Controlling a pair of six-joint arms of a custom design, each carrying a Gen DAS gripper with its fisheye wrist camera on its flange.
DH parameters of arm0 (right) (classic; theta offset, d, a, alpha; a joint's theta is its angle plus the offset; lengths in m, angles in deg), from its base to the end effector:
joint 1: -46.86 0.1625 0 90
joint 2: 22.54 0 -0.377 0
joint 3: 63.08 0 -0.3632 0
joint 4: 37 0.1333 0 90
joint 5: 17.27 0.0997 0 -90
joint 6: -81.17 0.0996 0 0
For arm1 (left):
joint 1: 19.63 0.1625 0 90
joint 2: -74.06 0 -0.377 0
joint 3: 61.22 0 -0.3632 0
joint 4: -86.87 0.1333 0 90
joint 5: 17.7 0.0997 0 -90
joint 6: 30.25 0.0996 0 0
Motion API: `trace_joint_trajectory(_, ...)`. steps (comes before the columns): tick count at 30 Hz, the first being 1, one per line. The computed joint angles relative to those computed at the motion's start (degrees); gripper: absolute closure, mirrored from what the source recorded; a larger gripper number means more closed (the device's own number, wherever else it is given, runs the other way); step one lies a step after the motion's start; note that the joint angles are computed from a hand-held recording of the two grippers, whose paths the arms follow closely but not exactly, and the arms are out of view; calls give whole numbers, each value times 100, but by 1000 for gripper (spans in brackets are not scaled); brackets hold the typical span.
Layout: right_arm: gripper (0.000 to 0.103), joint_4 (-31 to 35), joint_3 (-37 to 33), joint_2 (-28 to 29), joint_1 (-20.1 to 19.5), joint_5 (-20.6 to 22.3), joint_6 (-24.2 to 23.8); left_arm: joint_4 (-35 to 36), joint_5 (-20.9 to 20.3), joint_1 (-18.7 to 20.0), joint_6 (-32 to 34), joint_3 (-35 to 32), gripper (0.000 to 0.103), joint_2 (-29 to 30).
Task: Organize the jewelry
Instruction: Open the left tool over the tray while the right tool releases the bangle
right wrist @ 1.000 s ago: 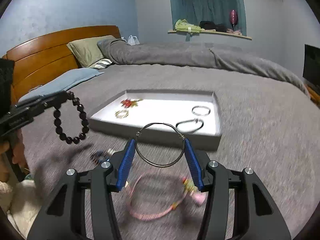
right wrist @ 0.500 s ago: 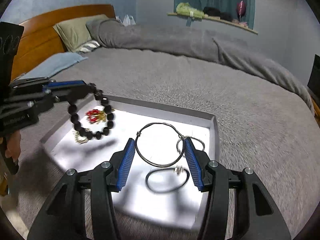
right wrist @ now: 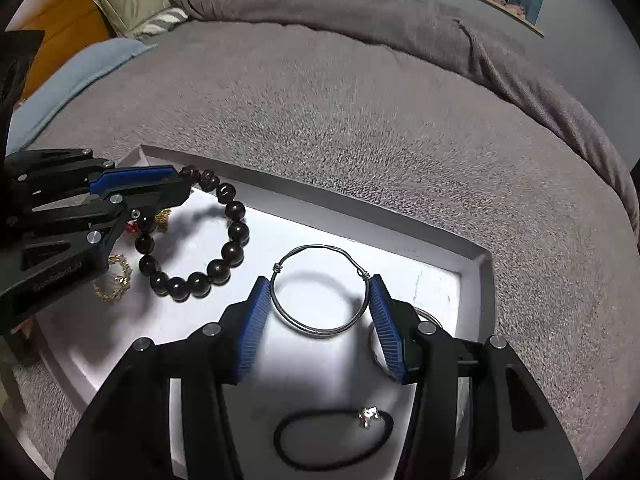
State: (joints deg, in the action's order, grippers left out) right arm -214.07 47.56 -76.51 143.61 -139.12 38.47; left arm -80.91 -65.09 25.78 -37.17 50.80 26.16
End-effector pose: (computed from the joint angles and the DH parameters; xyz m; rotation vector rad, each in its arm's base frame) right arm 0.1448 -0.5368 0.1414 0.8444 -2.2837 0.4136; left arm -0.2259 -0.5151 0.0678 0.6922 2.3888 -0.6890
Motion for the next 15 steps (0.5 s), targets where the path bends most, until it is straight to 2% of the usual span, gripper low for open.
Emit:
trace_joint_trajectory(4, 52, 273, -102, 69, -6, -166, 187, 417, -143, 133, -193, -196, 88, 9)
trace_joint_trajectory(9, 52, 264, -41, 5, -27, -77, 213, 359, -52, 77, -130, -119, 88, -2)
trace_joint_trajectory(13, 52, -27, 96, -115, -63, 133, 201, 85, -77, 38, -106, 25, 77, -69)
trace_joint_trajectory(15, 47, -239, 320, -339, -83, 407, 246, -461, -13, -48, 35, 244, 66, -145)
